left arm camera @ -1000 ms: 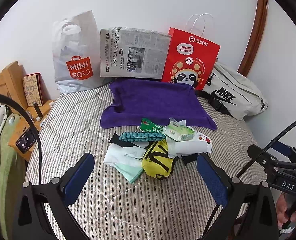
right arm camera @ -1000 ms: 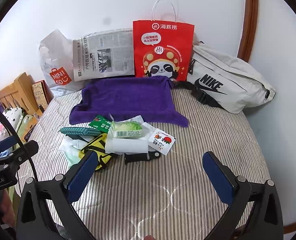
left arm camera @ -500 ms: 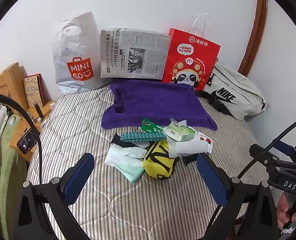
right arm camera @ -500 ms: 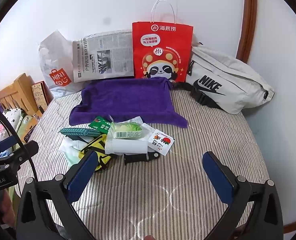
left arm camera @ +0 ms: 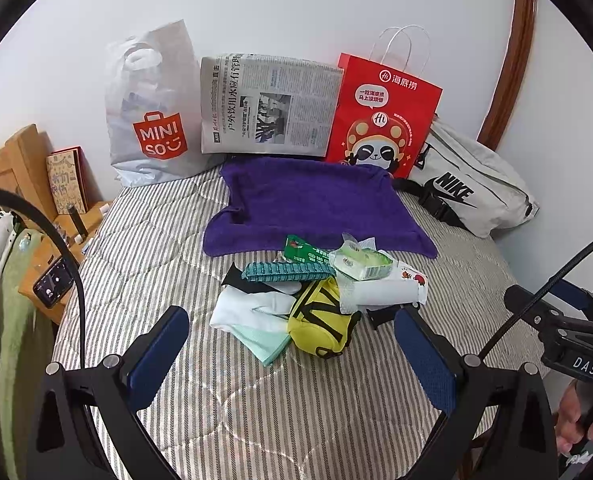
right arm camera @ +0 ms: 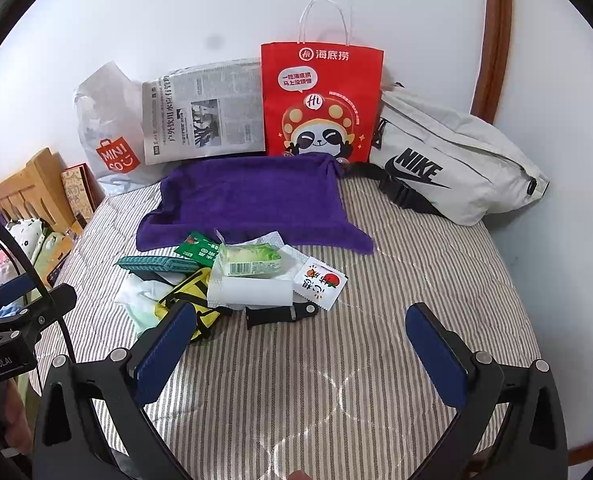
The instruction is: Organize soft objects
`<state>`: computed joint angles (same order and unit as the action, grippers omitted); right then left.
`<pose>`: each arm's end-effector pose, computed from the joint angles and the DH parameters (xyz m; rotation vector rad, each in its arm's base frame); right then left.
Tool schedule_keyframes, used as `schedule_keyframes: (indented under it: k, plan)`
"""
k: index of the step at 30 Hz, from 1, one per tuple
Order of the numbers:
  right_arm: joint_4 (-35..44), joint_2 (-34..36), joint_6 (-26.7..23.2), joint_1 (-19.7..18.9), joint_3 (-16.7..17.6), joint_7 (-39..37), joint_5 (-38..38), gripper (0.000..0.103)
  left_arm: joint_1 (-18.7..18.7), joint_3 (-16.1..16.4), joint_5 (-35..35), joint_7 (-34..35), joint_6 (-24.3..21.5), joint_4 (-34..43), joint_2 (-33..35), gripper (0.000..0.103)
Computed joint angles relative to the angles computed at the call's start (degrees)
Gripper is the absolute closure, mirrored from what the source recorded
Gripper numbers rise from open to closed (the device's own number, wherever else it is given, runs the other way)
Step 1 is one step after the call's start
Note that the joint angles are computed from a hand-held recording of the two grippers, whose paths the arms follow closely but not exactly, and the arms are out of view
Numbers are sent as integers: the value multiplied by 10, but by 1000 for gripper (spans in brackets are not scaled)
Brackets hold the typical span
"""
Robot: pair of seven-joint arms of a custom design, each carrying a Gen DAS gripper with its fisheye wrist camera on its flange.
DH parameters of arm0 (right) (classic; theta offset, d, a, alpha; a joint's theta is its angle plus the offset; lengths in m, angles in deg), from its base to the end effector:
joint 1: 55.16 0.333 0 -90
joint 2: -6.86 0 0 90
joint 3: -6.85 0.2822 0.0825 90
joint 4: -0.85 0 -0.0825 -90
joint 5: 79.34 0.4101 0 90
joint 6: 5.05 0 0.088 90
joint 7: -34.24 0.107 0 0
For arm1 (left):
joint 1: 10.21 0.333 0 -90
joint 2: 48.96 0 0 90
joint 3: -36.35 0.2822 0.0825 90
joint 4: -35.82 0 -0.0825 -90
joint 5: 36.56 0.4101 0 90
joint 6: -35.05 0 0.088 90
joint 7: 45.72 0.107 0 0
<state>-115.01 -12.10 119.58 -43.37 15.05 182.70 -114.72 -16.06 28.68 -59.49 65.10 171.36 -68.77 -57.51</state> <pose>0.5051 0.1697 0.6116 -1.3998 2.1902 -0.9187 0.5744 -0.1476 0.6383 -1.4595 2.2385 -1.0100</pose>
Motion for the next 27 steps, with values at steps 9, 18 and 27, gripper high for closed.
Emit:
schedule_keyframes:
  k: [9,18,27]
  plan:
    - [-9,3,14,-4,-3,0,-1,0,5,7,-29,31,7,13,27,0]
    - [-10,23,20,-5,-13,-13,15,0,9,-3,9,65,41,18,70,0]
    - [-6,57,24,-8,-30,-30,46,0,6,-11,75,97,77,45,134,0]
